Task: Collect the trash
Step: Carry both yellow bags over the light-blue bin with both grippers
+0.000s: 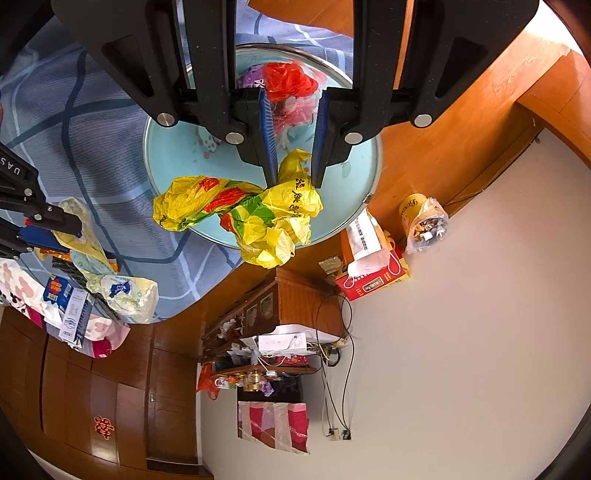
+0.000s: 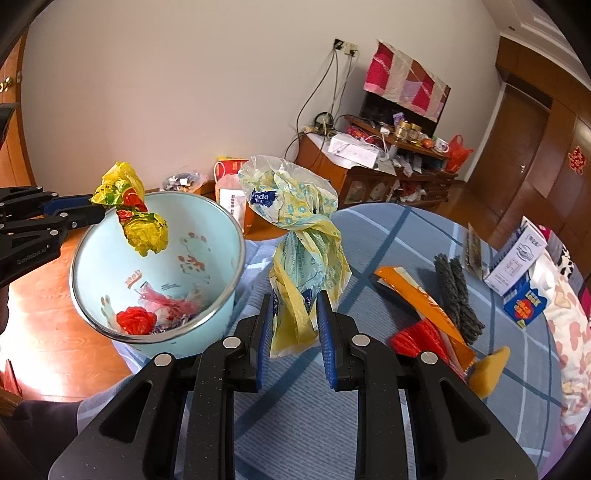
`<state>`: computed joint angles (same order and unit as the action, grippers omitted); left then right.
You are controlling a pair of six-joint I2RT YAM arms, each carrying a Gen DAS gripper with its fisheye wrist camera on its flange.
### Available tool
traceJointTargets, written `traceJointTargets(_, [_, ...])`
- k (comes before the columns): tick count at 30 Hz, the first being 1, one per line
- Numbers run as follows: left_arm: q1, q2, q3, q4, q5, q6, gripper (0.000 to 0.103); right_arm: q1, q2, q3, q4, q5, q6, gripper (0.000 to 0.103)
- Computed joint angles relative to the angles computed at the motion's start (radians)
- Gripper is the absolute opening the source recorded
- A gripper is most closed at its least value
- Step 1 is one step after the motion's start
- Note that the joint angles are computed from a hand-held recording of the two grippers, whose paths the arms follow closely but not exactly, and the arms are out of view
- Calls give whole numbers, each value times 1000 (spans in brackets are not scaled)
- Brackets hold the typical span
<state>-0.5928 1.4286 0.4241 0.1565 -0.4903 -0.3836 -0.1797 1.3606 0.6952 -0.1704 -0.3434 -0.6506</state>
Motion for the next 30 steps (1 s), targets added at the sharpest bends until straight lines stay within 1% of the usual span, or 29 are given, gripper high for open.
traceJointTargets(19, [55,-33,-39,1,2,5,18,91,25,5,14,36,20,24])
traceJointTargets(30, [58,-27,-38,-2,-1,-1,18,116,30,11,17,41,23,24])
